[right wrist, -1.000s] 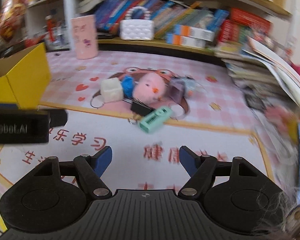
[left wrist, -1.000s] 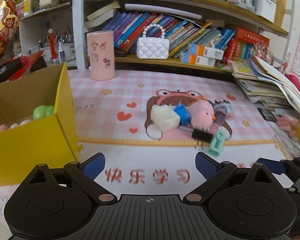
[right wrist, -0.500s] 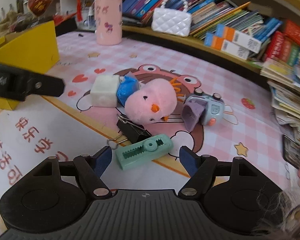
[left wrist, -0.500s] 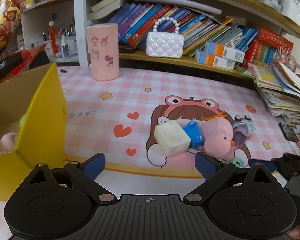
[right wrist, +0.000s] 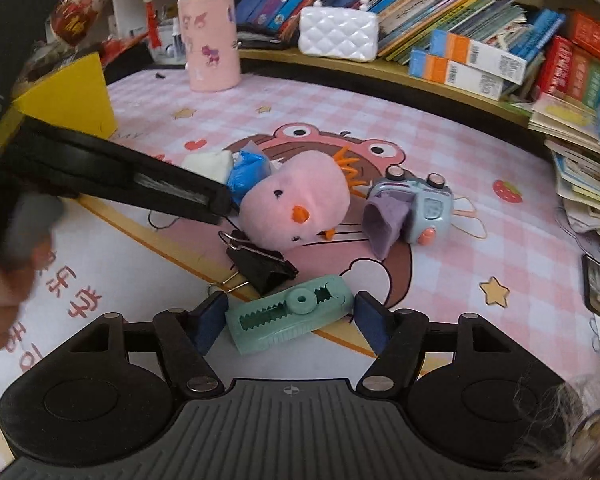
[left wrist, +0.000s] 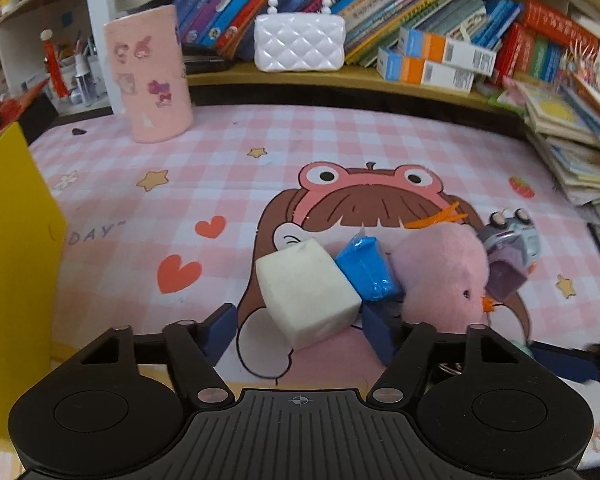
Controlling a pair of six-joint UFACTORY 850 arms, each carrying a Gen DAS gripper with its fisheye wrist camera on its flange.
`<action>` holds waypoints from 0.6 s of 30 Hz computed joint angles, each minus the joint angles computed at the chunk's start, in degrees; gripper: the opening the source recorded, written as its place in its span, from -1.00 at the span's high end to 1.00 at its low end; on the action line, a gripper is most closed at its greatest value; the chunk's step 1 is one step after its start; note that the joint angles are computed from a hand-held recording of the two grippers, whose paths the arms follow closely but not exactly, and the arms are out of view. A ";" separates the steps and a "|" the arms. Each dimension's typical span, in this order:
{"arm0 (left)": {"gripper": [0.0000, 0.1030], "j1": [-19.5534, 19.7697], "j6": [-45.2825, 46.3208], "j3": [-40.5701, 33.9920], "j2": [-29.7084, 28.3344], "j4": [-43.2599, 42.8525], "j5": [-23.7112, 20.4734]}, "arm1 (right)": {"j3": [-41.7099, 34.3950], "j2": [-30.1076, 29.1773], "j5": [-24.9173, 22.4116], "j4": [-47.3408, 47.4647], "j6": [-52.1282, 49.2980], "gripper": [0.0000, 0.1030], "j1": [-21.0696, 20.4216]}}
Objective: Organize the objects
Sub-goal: 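Grasp the white cube with the left tool while the right tool grasps the mint tape dispenser, then carry the white cube and mint tape dispenser with both tools over the yellow box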
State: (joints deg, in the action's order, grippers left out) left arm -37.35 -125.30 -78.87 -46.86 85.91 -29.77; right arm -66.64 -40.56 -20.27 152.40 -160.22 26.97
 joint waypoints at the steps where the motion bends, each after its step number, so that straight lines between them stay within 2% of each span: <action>1: -0.28 0.15 0.31 -0.54 -0.52 -0.20 -0.01 | 0.70 0.56 -0.49 0.26 0.08 -0.30 0.00; 4: -0.21 0.43 -0.32 -1.42 -1.46 0.21 -0.01 | 2.33 2.01 -1.36 0.39 0.92 -0.29 0.12; 5: -0.04 0.35 -1.38 -1.31 -1.51 1.61 -0.26 | 2.91 2.51 -1.48 1.25 0.77 -0.29 0.24; 8: 0.16 -0.25 -2.39 -0.53 -1.06 4.07 -0.55 | 4.10 3.56 -0.97 5.64 -1.12 -0.29 0.80; 18: 0.23 -3.20 -18.08 12.82 8.27 13.96 -1.93 | 8.56 6.85 -1.36 18.52 -9.62 -0.29 3.21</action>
State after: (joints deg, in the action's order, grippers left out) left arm -40.55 -143.39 -66.05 -38.59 99.87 -31.70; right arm -58.08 -33.71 -21.63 170.92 -169.84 30.18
